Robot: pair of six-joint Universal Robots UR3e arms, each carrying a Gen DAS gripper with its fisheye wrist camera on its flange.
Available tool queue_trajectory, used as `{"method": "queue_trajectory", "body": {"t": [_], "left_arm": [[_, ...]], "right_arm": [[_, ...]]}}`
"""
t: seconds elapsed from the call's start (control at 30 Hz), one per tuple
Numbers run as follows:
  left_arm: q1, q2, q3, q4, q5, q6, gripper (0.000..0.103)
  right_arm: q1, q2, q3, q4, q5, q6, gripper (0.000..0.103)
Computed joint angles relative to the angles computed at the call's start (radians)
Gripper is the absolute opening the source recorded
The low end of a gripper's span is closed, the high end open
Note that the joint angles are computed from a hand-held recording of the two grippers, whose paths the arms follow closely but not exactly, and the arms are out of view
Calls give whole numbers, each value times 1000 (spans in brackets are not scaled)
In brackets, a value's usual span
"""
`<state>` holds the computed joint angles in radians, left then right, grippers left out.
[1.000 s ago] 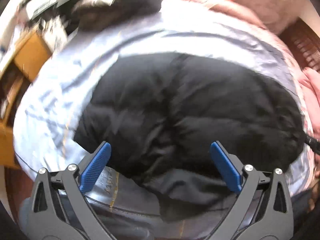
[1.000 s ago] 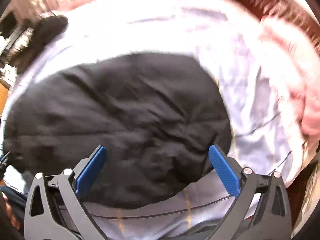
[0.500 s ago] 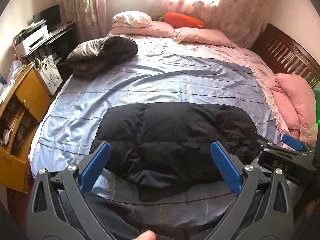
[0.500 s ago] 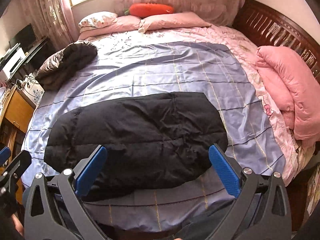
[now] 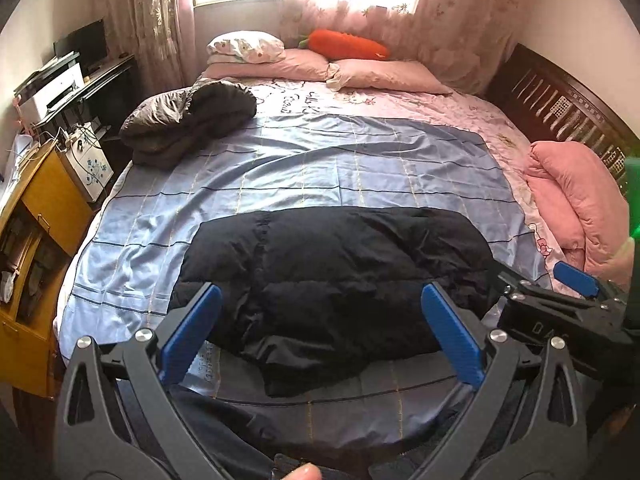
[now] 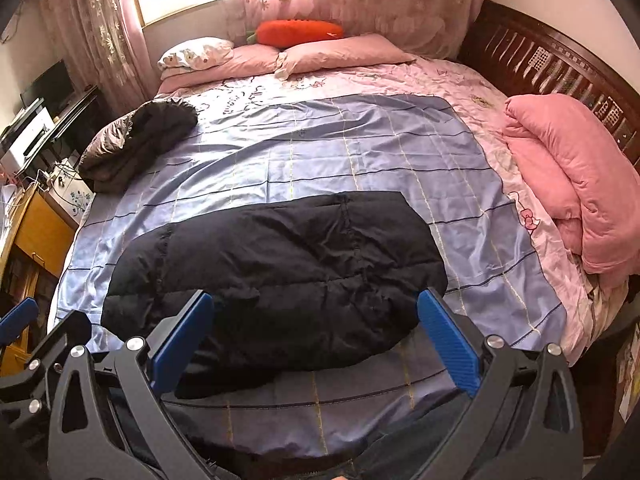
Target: Fold large clothes
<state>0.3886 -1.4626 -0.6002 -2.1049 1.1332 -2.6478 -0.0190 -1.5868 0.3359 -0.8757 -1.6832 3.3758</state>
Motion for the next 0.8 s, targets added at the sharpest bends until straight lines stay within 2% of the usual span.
{"method": "queue_trajectory", "body": {"t": [0.33, 0.8], "left_arm": [[13, -2, 48, -41, -20, 8, 101], [-18, 3, 63, -34, 9, -23, 101]], "right_arm": [[49, 7, -5, -2, -29, 34, 102], [107, 32, -25, 7, -57, 58, 102]]}}
